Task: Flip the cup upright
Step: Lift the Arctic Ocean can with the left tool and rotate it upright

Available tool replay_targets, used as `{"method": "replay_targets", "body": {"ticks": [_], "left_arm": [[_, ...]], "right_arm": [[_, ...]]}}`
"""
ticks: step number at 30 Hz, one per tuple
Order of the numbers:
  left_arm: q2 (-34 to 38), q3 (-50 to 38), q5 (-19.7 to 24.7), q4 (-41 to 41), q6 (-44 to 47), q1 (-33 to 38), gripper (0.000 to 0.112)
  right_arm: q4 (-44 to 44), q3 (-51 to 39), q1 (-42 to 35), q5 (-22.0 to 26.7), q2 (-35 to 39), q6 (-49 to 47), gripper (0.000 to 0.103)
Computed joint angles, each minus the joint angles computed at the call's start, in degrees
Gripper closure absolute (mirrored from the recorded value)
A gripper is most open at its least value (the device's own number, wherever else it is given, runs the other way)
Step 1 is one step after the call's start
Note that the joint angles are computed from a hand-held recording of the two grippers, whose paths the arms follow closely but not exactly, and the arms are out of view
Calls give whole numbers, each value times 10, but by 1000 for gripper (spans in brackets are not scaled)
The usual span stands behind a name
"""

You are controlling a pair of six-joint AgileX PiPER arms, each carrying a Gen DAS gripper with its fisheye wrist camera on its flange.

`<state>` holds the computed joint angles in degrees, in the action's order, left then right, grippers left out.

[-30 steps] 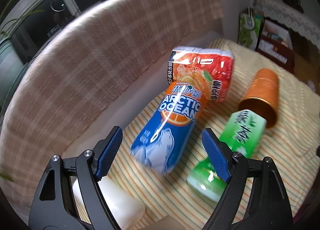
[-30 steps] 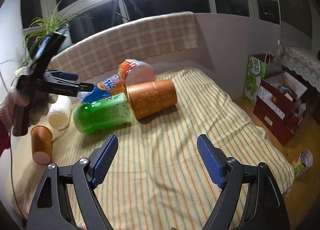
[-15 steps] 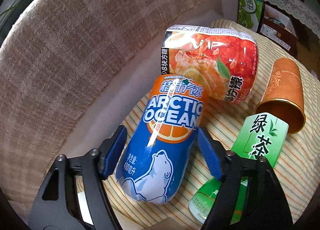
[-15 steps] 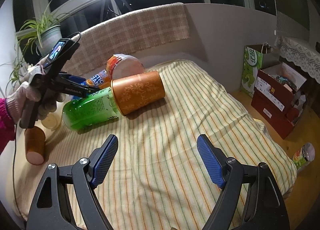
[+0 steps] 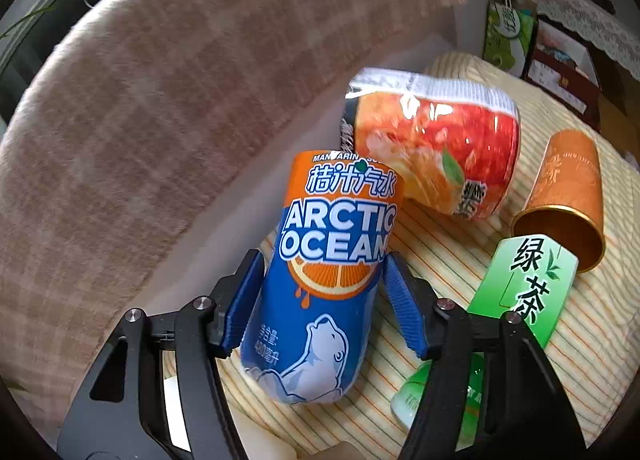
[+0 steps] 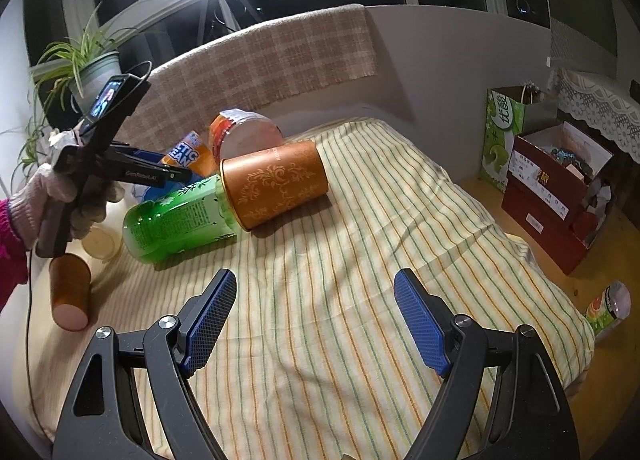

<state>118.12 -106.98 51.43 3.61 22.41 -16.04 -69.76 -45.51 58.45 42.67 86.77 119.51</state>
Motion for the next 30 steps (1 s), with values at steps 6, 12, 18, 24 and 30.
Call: {"method": "replay_targets", "body": {"ticks": [6, 12, 18, 24, 30], "left_arm": [[-46, 40, -32, 12, -8, -1, 50], [-134, 114, -60, -18, 5, 12, 51], [-259, 220, -82, -55, 35, 22, 51], [-390, 316, -53, -134, 62, 51, 51], [-491, 413, 11, -222, 53, 92, 51]], "right_arm": [[3, -11, 9, 8, 4, -7, 22], [5, -25, 31, 29, 2, -17, 22], [6, -32, 60, 59, -10, -15, 22], [5, -38, 100, 92, -22, -10, 22], [6, -38, 140, 118, -33, -6, 22]]}}
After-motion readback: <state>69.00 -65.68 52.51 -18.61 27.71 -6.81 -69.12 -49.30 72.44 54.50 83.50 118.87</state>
